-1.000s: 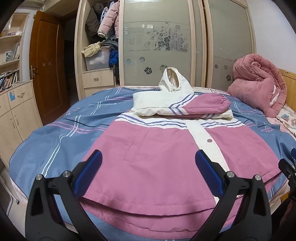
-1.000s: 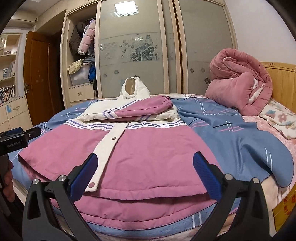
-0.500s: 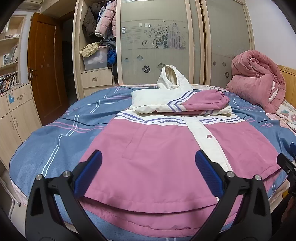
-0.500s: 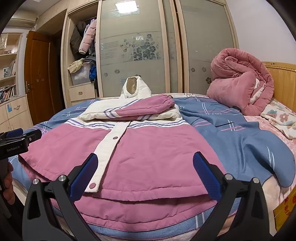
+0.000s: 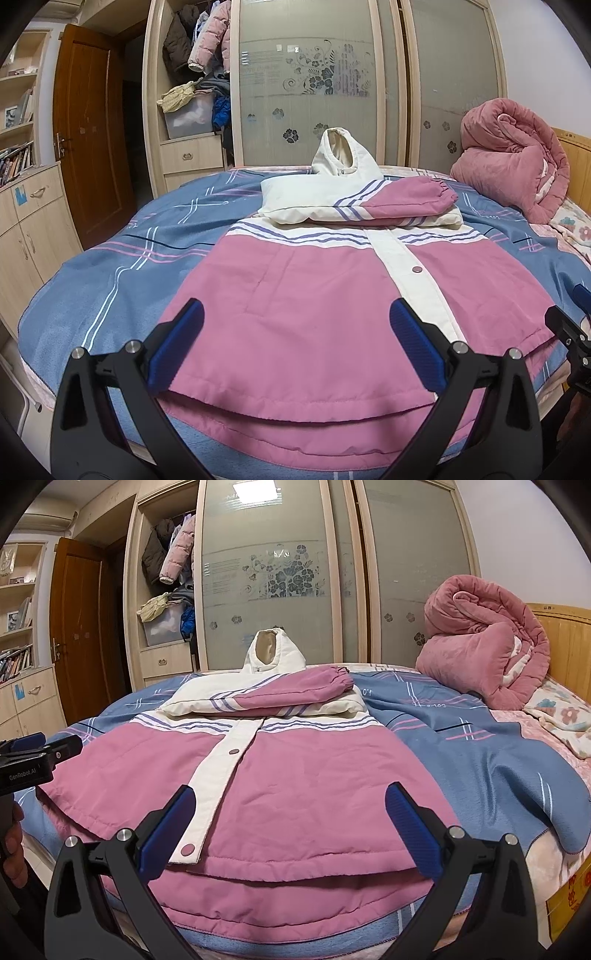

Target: Fold large clothes

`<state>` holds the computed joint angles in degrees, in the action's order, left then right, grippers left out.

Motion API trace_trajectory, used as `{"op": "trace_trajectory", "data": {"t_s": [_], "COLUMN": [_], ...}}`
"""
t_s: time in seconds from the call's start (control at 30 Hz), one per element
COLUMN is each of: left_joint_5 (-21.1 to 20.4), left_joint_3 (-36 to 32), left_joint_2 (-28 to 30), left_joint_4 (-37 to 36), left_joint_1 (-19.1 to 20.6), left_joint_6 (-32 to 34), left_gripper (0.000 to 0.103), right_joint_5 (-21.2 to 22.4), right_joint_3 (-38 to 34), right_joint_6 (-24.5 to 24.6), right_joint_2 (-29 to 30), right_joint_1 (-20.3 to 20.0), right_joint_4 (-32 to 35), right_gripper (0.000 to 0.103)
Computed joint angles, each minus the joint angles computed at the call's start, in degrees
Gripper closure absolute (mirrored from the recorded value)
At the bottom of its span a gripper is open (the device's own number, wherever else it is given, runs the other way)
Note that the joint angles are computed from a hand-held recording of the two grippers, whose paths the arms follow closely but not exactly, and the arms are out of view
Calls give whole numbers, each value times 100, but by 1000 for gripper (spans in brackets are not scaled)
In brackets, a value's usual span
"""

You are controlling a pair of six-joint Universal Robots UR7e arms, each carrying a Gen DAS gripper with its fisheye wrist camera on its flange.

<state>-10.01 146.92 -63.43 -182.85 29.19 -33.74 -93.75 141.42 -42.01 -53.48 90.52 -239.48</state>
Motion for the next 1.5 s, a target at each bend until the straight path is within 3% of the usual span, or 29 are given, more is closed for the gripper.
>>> {"op": "trace_trajectory", "data": {"t_s": [0.57, 0.7, 0.8, 0.93, 1.1, 1.23, 1.27, 1.33, 1.4, 1.5], "left_joint_5": [-124, -585, -940, -1209, -1690, -2117, -2228, -2341, -2218, -2188], "left_joint_3": [-88, -68, -197, -748, -2248, -3934, -4483, -5577, -6613, -8412], "left_joint_2": [111, -74, -488, -860, -792, -84, 193, 854, 1466, 2543], "left_joint_4": [-426, -784, -616, 110, 1073, 1967, 2251, 2419, 2848, 3149], "left_joint_1": [128, 147, 138, 274, 860, 1567, 1767, 2116, 2339, 2697], "left_joint_6": [402, 770, 1040, 1723, 2445, 2812, 2891, 3334, 3555, 4363], "left_gripper": [2, 2, 2, 2, 2, 2, 2, 2, 2, 2], "right_joint_5": [-93, -187, -300, -945, -1092, -598, -419, -533, -668, -261], "right_joint_3": [-166, -348, -697, -1703, -2914, -3152, -3186, -3439, -3581, -3714], "right_joint_6": [146, 298, 290, 34, -254, 45, 220, 457, 416, 697], "right_joint_2": [66, -107, -459, -914, -990, -946, -943, -823, -687, -682], "right_joint_1": [176, 512, 925, 1623, 1943, 1591, 1425, 1284, 1189, 892], "right_joint_4": [-105, 22, 642, 2676, 4664, 4911, 5091, 5546, 5459, 5578], "right_gripper": [1, 1, 1, 1, 1, 1, 1, 1, 1, 1]}}
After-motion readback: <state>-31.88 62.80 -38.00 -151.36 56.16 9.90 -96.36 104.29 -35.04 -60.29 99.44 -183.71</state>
